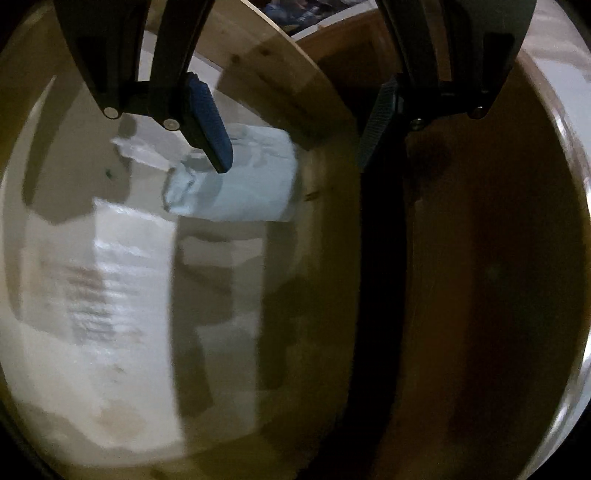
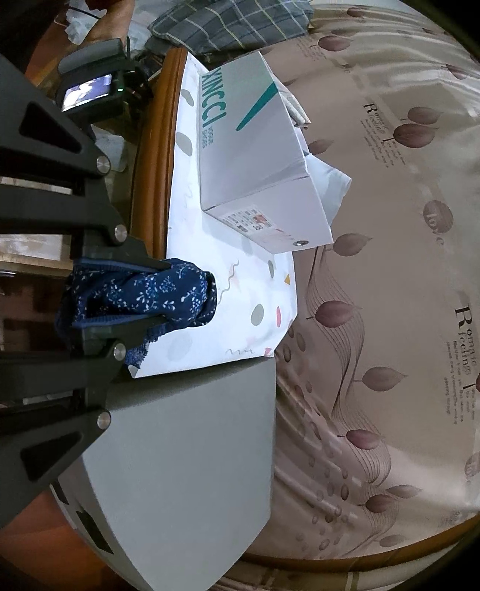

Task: Take underwear out of drawer
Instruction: 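Close the left gripper on the light blue cloth in the drawer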

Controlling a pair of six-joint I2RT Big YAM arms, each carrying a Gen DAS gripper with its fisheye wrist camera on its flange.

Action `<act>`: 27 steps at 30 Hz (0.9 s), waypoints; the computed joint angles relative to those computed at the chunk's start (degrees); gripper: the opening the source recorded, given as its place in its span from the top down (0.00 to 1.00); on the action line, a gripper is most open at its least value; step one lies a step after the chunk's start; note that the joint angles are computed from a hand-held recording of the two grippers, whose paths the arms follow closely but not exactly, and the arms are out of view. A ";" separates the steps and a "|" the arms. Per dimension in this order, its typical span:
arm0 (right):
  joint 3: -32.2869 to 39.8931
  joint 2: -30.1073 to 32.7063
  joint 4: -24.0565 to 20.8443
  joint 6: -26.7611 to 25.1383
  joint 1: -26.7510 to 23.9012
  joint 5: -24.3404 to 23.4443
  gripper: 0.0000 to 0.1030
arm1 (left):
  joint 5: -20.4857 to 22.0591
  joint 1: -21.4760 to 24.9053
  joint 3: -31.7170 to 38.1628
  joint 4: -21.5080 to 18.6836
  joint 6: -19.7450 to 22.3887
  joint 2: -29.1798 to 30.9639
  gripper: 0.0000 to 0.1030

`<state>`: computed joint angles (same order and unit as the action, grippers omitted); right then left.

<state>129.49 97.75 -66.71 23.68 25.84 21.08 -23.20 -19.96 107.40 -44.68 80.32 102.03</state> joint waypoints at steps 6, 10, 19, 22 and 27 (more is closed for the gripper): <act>0.69 0.49 -0.33 -1.02 0.32 0.28 0.82 | 1.61 0.29 0.41 -1.79 6.17 0.82 0.33; 0.88 0.64 -0.54 -0.77 0.21 -0.16 0.81 | 3.04 0.51 5.61 -7.61 8.68 3.31 0.34; 2.08 1.51 -1.44 -1.19 0.26 -0.64 0.81 | 4.58 1.29 2.98 -5.43 26.01 3.06 0.34; 2.55 1.79 -1.57 -1.17 0.25 -1.26 0.81 | 5.29 1.68 0.94 -1.26 31.61 2.82 0.34; 2.61 1.83 -1.58 -1.70 0.41 -1.46 0.81 | 5.04 1.71 2.03 -1.11 35.03 4.47 0.38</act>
